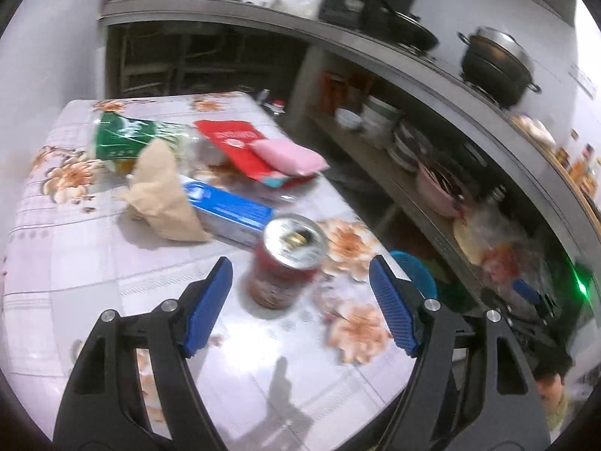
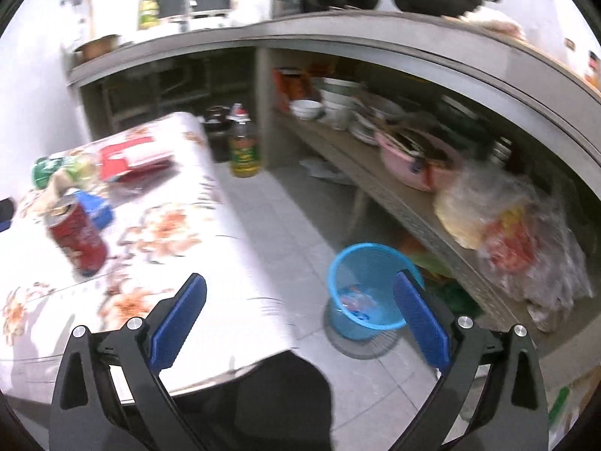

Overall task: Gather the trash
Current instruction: 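Swing both open tools back toward the table, then grasp the pink mesh sponge with the left tool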

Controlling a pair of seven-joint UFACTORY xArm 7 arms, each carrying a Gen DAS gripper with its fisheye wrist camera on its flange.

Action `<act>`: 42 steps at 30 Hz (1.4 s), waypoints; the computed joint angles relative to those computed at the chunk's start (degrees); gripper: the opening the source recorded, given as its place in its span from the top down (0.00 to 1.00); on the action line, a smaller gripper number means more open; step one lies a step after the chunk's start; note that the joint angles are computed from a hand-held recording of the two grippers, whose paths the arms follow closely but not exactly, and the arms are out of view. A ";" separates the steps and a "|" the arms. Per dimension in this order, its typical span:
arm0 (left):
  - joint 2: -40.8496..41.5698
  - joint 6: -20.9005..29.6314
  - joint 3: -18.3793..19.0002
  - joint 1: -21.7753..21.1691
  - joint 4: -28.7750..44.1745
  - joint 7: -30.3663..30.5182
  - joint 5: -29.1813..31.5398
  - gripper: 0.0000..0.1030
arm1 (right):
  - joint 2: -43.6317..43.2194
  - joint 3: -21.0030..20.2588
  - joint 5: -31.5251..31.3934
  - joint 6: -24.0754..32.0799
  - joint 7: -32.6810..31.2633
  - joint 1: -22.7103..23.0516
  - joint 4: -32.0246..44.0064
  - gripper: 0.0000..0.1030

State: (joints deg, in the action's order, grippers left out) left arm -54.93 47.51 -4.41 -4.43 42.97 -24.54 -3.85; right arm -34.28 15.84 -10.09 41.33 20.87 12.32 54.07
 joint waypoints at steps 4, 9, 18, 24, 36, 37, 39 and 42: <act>5.73 -1.86 4.30 -2.40 3.90 5.22 -1.53 0.31 | 3.28 -0.69 3.15 -3.39 -3.57 4.20 1.40 0.06; 24.16 2.09 11.65 -6.13 19.39 13.44 -9.46 0.31 | 7.22 -1.73 9.15 -6.80 -6.19 8.95 2.40 0.06; 62.21 23.69 14.37 -1.15 56.17 7.31 -17.95 0.23 | 12.34 -2.63 12.28 -7.76 -10.01 11.45 4.33 0.06; 77.51 32.42 11.72 0.49 75.25 -4.90 -8.69 0.20 | 12.98 -5.02 15.46 -8.09 -11.63 11.01 3.42 0.06; 91.85 42.58 6.49 0.83 95.07 -11.68 4.37 0.16 | 12.03 -9.00 23.86 -9.14 -15.85 10.31 -0.04 0.06; 91.84 42.58 6.20 0.86 95.03 -11.57 4.75 0.16 | 11.94 -9.29 24.47 -9.08 -16.07 10.20 -0.28 0.06; 92.11 42.81 5.67 0.77 95.62 -10.76 5.29 0.16 | 11.82 -9.70 25.54 -8.93 -16.49 10.04 -0.52 0.06; 90.50 41.30 5.22 1.08 93.11 -9.35 5.40 0.25 | 11.64 -9.91 26.65 -8.83 -16.91 9.77 -0.65 0.06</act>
